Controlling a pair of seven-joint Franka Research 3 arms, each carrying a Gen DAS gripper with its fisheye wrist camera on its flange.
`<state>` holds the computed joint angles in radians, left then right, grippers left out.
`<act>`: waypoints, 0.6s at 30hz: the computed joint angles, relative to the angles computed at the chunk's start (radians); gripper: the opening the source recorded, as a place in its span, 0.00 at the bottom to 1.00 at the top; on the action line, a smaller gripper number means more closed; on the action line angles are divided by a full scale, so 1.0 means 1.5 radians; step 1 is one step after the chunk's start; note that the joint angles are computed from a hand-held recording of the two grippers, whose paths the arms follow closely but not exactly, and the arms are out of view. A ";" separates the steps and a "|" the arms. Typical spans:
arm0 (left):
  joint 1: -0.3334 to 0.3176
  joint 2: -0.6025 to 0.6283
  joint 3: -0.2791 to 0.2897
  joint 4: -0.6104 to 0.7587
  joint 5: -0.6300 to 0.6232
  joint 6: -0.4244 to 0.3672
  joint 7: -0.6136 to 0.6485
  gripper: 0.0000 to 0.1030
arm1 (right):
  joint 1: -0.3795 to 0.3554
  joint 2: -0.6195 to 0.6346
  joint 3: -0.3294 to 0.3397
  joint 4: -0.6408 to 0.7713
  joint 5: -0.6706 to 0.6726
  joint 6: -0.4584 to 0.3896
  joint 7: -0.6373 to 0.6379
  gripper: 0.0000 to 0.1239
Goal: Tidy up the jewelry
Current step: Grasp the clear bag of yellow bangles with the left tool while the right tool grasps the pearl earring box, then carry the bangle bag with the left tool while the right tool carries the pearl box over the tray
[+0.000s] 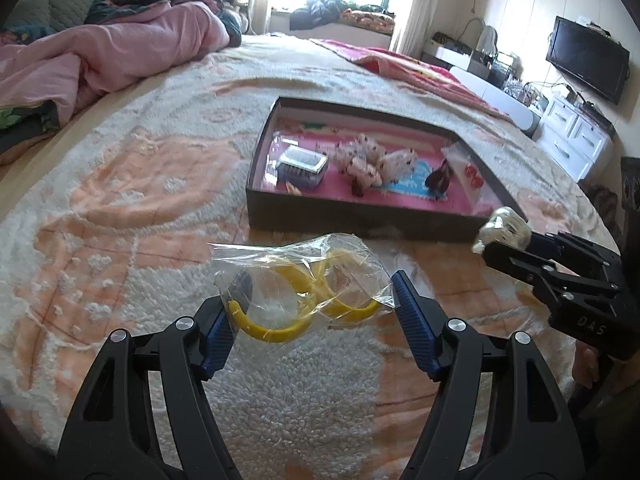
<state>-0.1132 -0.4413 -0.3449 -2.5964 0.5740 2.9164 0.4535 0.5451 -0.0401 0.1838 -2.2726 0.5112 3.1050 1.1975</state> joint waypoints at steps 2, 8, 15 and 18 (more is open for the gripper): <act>0.003 -0.006 -0.004 0.002 0.004 0.000 -0.005 0.61 | 0.005 -0.011 -0.005 -0.006 0.030 0.004 -0.023 0.33; 0.007 0.002 -0.014 0.025 0.018 0.000 -0.010 0.61 | 0.003 -0.037 -0.015 -0.026 0.024 0.023 -0.012 0.33; 0.009 0.033 -0.020 0.063 0.039 0.003 -0.011 0.61 | -0.006 -0.053 -0.028 -0.042 -0.004 0.045 0.022 0.33; 0.012 0.056 -0.023 0.089 0.056 0.005 -0.014 0.61 | -0.017 -0.054 -0.029 -0.044 -0.019 0.051 0.041 0.33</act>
<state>-0.0950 -0.3576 -0.3797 -2.4637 0.6574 2.9237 0.4326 0.5197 -0.1217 0.1401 -2.3384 0.4825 3.1817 1.2593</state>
